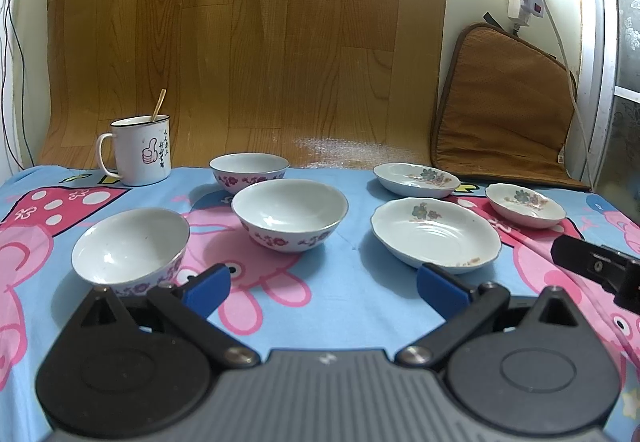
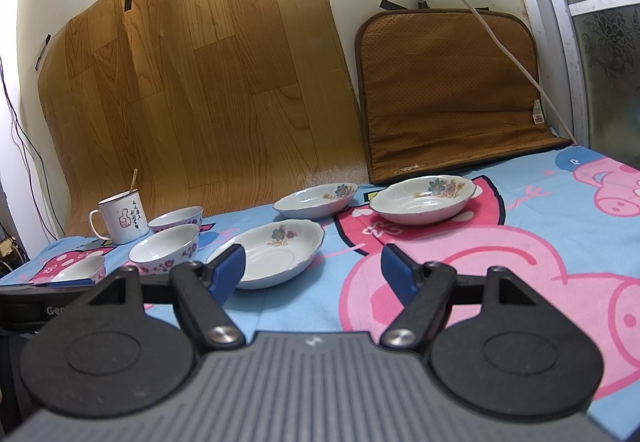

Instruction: Organize plates and bowls

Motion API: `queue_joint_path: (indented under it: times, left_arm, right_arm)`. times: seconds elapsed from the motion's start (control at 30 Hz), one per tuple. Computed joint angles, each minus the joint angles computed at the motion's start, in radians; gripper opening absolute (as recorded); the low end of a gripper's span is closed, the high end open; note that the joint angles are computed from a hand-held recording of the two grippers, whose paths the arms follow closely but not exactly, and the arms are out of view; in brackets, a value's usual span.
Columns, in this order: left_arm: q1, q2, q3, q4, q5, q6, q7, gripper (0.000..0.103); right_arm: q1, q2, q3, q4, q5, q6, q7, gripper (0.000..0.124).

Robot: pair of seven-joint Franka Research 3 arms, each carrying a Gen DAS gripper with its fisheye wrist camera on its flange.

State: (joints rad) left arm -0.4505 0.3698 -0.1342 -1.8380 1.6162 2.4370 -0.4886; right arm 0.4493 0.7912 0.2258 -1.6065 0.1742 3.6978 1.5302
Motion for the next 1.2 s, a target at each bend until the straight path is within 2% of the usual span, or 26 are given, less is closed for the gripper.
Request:
queue_joint_path:
  times: [0.43,0.63,0.7,0.8,0.97,1.03,1.1,1.2]
  left_arm:
    - [-0.001,0.003,0.000,0.004,-0.001,0.005,0.002,0.103]
    - [0.024,-0.006,0.003,-0.006,-0.008,0.075,-0.026,0.102]
    - [0.037,-0.002,0.003,0.001,-0.025,0.108,-0.007,0.098]
    - [0.048,0.007,0.008,0.021,-0.056,0.145,0.035,0.095]
    - [0.068,0.040,0.025,0.083,-0.088,0.236,0.073,0.092]
    - [0.086,0.070,0.029,0.124,-0.156,0.291,0.125,0.088]
    - [0.109,0.112,0.025,0.168,-0.276,0.343,0.213,0.078]
    - [0.141,0.174,0.007,0.224,-0.437,0.398,0.339,0.064]
  right_arm:
    - [0.003,0.000,-0.002,0.001,0.003,0.000,0.000,0.077]
    - [-0.001,-0.003,0.002,-0.002,0.001,-0.006,0.004,0.077]
    - [-0.018,-0.003,0.017,0.002,-0.016,-0.029,0.019,0.077]
    - [-0.056,0.002,0.050,0.028,-0.047,-0.100,0.056,0.076]
    - [-0.096,0.038,0.088,0.137,-0.091,-0.230,0.059,0.065]
    - [-0.102,0.068,0.101,0.216,-0.101,-0.304,0.039,0.063]
    - [-0.100,0.106,0.111,0.308,-0.096,-0.394,0.008,0.057]
    - [-0.069,0.182,0.090,0.476,-0.074,-0.551,-0.029,0.052]
